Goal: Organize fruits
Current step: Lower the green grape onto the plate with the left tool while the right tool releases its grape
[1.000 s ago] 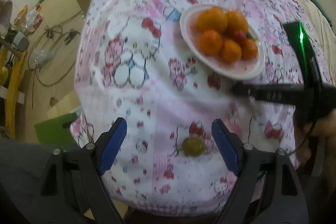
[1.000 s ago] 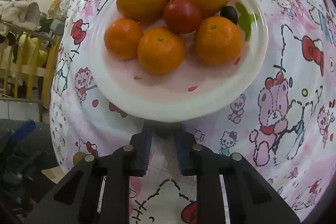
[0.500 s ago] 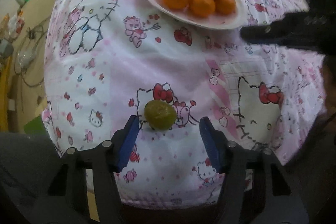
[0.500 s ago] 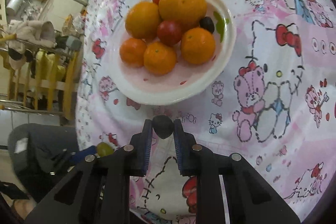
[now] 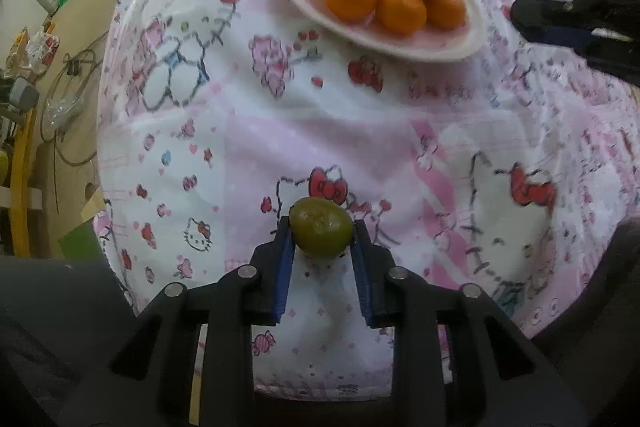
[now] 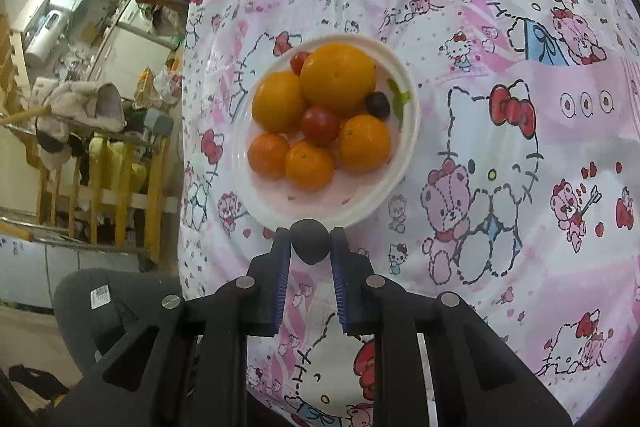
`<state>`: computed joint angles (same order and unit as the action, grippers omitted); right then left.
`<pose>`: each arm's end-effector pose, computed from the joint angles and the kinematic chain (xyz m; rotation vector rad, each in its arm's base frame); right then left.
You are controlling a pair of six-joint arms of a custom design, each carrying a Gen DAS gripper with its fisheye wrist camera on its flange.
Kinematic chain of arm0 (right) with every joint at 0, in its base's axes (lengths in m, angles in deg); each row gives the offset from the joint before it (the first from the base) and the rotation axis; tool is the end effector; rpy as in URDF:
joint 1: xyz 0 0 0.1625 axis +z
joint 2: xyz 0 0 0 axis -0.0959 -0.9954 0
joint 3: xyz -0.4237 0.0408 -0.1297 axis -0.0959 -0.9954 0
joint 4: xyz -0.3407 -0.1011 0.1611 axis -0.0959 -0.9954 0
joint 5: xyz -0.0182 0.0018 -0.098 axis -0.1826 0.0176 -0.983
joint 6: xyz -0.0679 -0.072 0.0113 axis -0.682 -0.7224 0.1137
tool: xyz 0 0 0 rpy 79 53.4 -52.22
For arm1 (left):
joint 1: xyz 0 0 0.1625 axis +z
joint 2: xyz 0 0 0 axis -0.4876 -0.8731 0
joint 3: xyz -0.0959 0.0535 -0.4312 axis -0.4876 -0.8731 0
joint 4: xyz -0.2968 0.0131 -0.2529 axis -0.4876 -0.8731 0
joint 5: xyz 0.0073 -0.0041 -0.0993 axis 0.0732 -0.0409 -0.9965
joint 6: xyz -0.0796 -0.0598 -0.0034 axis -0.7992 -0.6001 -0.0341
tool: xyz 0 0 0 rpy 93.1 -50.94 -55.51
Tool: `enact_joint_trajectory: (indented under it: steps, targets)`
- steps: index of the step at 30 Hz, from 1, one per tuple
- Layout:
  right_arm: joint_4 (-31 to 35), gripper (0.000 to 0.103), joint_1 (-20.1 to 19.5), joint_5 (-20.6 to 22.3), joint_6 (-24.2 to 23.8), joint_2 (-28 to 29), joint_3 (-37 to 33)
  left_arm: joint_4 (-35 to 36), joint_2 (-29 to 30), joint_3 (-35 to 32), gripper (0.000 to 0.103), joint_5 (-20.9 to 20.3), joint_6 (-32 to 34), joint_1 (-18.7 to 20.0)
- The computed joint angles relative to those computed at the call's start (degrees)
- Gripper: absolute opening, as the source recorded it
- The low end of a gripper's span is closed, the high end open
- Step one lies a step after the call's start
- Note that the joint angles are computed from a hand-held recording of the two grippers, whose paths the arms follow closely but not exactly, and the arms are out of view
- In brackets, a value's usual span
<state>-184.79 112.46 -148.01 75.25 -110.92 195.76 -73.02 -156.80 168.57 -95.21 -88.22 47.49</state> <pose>0.1786 -0.2440 0.2399 -0.4104 -2.8635 0.6792 -0.2406 -0.2538 0.1666 0.7619 2.3612 0.0683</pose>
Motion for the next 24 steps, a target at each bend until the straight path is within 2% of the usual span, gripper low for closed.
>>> enact_joint_trajectory:
  steps: [5,8,14,21,24]
  targets:
    - [-2.52,0.021,-1.76,0.77,-0.84,-1.7,0.45,-2.25,1.76,-4.44,0.024,2.06,3.8,1.54]
    - [-4.45,0.021,-2.8,1.23,-1.34,-2.23,0.63,-5.19,5.51,-7.41,0.024,4.05,6.47,2.98]
    - [-7.66,0.021,-6.72,3.55,-3.09,-3.04,0.47,-10.45,12.33,-10.76,0.024,4.87,9.68,5.7]
    - [-10.84,0.021,-10.3,3.93,-4.38,0.38,-0.06,-14.94,17.47,-11.47,0.024,2.41,11.03,8.11]
    - [-11.67,0.021,-10.55,1.55,-4.99,2.51,-0.55,-15.06,18.54,-11.48,0.024,1.95,10.45,8.69]
